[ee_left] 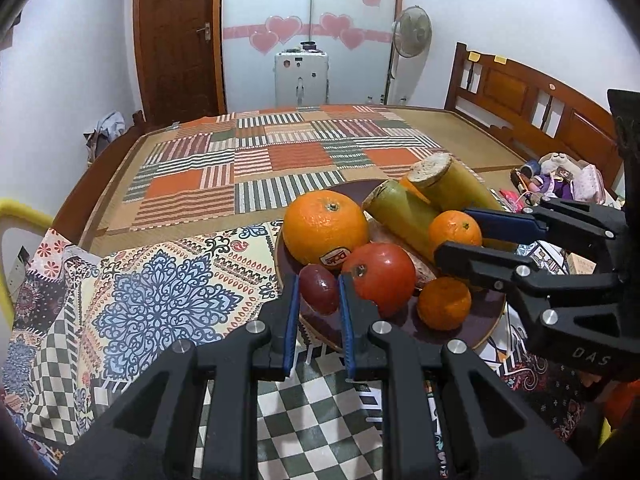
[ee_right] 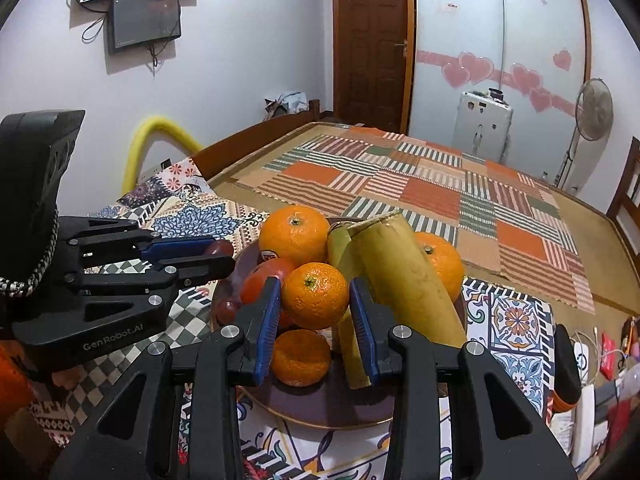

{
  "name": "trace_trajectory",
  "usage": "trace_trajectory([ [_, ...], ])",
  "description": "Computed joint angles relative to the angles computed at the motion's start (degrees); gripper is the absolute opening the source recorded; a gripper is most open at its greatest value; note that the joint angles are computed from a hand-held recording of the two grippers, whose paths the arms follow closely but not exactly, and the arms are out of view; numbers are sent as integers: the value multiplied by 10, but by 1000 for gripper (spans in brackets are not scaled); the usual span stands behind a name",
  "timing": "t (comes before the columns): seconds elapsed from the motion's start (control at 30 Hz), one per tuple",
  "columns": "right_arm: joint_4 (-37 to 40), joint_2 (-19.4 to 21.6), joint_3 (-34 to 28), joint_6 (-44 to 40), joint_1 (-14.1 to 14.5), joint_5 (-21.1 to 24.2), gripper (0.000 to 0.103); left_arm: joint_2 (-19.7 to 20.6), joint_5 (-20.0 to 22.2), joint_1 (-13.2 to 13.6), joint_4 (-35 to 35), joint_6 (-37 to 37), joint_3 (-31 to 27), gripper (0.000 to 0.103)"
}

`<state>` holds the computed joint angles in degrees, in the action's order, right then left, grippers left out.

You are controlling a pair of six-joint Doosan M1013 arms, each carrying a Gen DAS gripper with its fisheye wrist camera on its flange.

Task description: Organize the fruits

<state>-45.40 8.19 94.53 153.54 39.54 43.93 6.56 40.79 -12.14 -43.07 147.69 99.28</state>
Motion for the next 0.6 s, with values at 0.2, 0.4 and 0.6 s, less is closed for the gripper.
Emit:
trace_trajectory([
  [0.2, 4, 4, -4, -3, 0, 6, 33, 3, 7, -2, 7, -7, -5, 18],
  [0.4, 11, 6, -6, -6, -2, 8, 33, 8, 19, -2, 12, -21, -11, 21],
  [0.6, 13, 4, -4, -6, -3, 5, 33, 9, 19, 1, 5, -22, -12, 30],
])
